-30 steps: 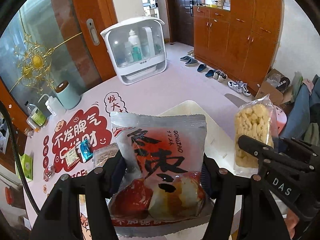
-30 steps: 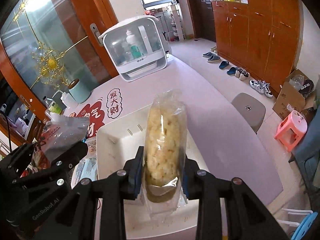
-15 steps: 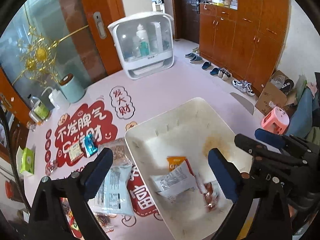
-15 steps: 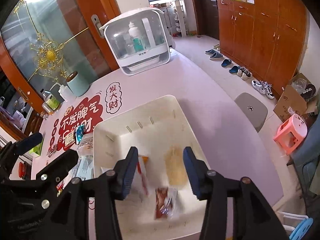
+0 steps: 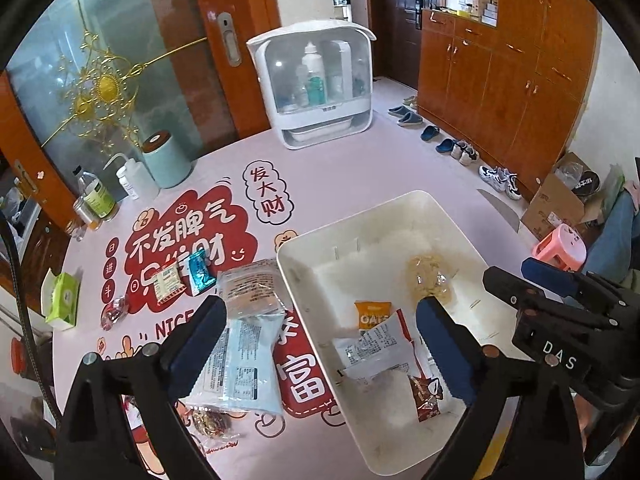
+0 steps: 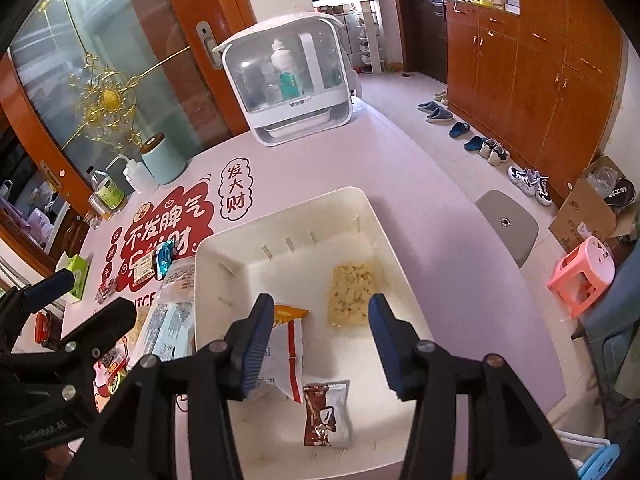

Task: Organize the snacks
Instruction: 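Move both tools back over the remaining snacks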

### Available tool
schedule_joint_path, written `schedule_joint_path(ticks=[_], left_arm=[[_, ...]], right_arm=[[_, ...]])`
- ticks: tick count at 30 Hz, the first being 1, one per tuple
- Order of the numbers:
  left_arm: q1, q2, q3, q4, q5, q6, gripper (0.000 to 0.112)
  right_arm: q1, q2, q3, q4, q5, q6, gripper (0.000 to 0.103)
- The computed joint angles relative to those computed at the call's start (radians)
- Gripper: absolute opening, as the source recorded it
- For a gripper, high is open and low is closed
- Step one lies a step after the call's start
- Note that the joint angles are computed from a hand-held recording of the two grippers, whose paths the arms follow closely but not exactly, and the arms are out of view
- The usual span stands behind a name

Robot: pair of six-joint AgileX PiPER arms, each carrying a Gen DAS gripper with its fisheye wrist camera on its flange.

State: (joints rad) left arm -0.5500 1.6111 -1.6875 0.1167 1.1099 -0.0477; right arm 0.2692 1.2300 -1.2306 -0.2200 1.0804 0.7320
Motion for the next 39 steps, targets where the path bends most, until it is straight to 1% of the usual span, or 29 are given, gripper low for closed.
schedule_joint_path(ticks=[10, 16, 23, 28, 32, 35, 39], left_arm=[[0.025, -0.089, 0.084, -0.001, -0.003, -0.009, 0.095], [0.052, -0.15, 0.134, 0.011, 0.0, -0.024, 0.095], [0.139, -0.25, 0.216, 0.011, 0.007, -0.022, 0.095], [0.261, -0.319, 0.267, -0.014, 0.018, 0.0, 0.095], [0.4, -0.359, 0.305, -0.051, 0.028, 0.056, 0.095], [0.533, -0.369, 0.328, -0.095, 0.027, 0.112, 0.095], [0.737, -0.341, 0.314, -0.191, 0.052, 0.214, 0.095]], right_arm=[[0.087, -0.022, -0.006, -0.045, 0.038, 0.057, 0.05], [0.162, -0.036, -0.022, -0.085, 0.074, 0.098, 0.05], [0.249, -0.028, -0.077, -0.137, 0.1, 0.123, 0.05], [0.305, 0.014, -0.129, -0.148, 0.088, 0.113, 0.05], [0.344, 0.057, -0.173, -0.14, 0.072, 0.096, 0.05], [0.371, 0.109, -0.227, -0.132, 0.066, 0.066, 0.05], [0.414, 0.192, -0.33, -0.142, 0.083, 0.024, 0.05]])
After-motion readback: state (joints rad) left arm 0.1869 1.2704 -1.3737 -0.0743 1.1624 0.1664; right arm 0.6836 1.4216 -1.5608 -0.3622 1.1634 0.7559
